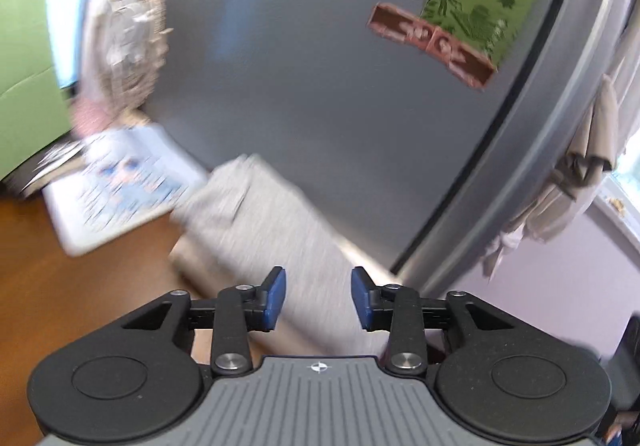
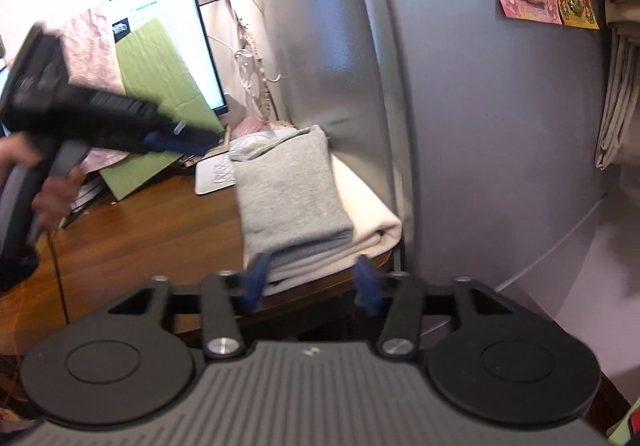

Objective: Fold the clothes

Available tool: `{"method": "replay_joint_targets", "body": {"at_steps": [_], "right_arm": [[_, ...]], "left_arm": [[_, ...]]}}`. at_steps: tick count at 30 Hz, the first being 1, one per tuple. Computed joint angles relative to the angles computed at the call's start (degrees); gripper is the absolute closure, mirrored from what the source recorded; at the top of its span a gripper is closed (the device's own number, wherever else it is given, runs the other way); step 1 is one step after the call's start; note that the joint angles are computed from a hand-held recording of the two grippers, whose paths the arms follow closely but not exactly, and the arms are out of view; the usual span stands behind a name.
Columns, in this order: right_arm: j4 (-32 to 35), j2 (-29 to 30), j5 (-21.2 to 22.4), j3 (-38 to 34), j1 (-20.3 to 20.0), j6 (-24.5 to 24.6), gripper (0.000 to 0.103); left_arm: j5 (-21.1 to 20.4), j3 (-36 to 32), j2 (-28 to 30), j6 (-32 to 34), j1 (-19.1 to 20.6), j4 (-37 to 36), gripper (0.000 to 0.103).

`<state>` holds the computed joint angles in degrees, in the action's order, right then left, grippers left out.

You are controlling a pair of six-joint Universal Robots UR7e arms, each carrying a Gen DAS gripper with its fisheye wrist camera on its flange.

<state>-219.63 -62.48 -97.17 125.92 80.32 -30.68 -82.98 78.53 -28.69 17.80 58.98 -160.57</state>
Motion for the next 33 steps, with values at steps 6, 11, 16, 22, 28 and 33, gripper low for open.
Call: {"method": "replay_joint_targets", "body": {"at_steps": [6,11,16,22,28,33], "right_arm": [[0.3,-1.5,-3.4,1.9,3.5,-2.5,0.003],[8.2,-1.9,-7.8,0.3,7.0,-0.4,0.0],[19.8,1.1,-14.4,-5.5,11.5,5.2,0.0],[21.6,8.4,-19.1,-11.5,16.5,3.5,0.0],[29.8,12.5,-22.5,-17.0,20.6,3.3,0.0],[34.0,13.8,-21.8,-19.3,21.8,4.9,0.0]], "left_arm": [[11.2,16.1,-8.7,-1.6,-0.8,-8.2,0.034],[18.3,26.2,-13.1,-3.8,-2.1,-18.1,0.026],[29.0,31.4,-15.2,-14.6,-3.7,-22.4,0.019],[36.8,33.8,-17.4,-20.3,-3.9,-23.0,0.015],[40.1,36.2,-20.1,-27.8,-4.2,-21.0,0.017],[44.9,36.9,-20.2,-33.9,-5.0,-18.0,0.016]]}}
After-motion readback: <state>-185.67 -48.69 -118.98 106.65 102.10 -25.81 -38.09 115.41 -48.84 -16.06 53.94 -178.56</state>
